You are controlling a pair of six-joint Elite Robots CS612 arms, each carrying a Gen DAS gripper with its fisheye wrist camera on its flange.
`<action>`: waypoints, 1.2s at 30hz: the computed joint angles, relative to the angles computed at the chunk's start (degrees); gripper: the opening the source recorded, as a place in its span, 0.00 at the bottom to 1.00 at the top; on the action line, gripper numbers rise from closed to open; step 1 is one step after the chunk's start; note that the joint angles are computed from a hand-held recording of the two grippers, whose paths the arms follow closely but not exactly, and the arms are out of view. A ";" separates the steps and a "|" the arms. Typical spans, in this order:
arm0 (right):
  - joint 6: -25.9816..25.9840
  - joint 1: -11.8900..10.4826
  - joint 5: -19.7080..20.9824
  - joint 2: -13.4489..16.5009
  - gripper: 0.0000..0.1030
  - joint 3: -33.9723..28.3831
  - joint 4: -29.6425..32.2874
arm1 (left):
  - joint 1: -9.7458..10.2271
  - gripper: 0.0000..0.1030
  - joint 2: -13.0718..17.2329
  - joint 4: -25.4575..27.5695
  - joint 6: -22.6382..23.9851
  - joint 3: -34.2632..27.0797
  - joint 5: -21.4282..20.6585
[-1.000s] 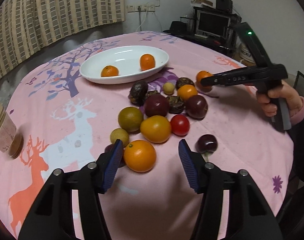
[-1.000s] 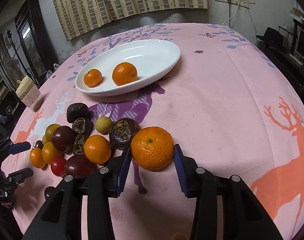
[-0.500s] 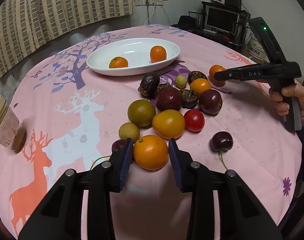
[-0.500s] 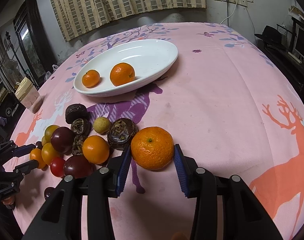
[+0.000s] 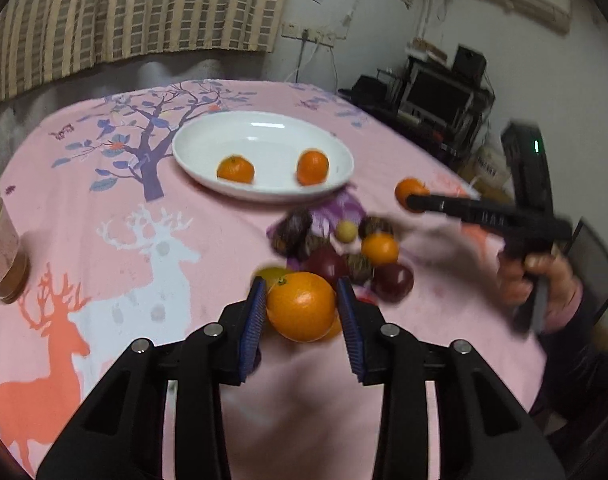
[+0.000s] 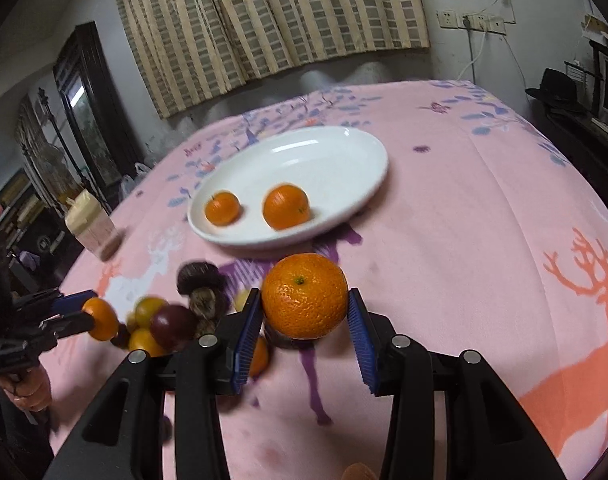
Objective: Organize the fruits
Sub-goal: 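Lower both tangerines onto the white plate and open both grippers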
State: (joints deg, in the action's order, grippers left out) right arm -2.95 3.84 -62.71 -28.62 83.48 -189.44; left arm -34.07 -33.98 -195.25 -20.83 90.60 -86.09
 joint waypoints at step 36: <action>-1.26 4.51 -9.21 0.30 0.74 -2.31 -0.96 | 0.13 0.95 1.47 13.32 -6.75 -6.73 22.62</action>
State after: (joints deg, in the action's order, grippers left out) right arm -4.21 8.35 -71.91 -28.32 81.17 -190.41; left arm -33.94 -32.51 -181.92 -27.58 83.87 -63.47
